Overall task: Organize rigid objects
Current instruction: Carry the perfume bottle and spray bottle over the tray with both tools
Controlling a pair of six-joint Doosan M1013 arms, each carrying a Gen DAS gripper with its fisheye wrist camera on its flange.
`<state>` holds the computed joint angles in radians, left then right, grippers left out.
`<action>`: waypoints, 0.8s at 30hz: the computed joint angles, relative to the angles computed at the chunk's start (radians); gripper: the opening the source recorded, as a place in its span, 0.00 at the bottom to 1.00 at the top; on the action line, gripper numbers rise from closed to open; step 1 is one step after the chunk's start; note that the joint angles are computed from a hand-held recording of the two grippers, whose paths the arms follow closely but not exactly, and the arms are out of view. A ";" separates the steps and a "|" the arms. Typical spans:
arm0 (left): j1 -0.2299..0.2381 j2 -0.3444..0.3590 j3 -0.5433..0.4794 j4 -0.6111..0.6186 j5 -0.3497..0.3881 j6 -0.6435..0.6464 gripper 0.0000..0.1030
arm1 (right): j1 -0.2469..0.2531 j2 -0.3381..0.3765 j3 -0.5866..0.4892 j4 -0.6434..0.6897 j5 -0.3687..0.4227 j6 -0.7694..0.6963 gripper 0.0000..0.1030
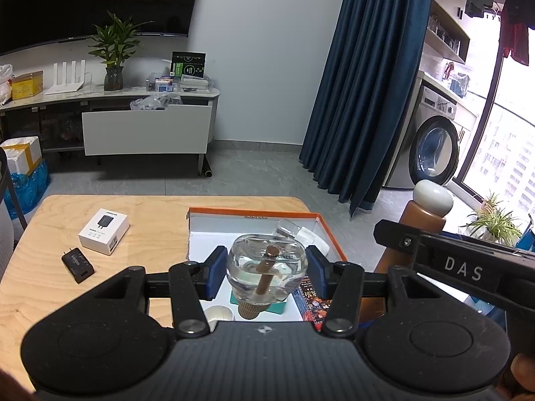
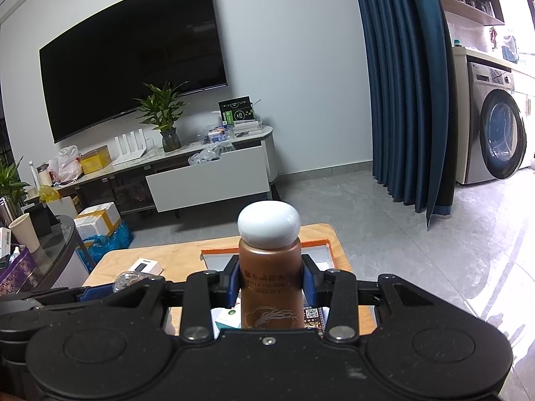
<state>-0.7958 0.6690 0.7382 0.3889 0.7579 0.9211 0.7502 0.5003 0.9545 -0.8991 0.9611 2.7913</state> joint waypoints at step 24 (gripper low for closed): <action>0.007 0.022 -0.030 -0.048 0.028 0.037 0.50 | -0.014 0.024 -0.024 0.030 0.017 -0.046 0.44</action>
<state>-0.7893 0.6914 0.7077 0.3407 0.7859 0.9583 0.7360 0.5243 0.9306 -0.8690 0.9776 2.7453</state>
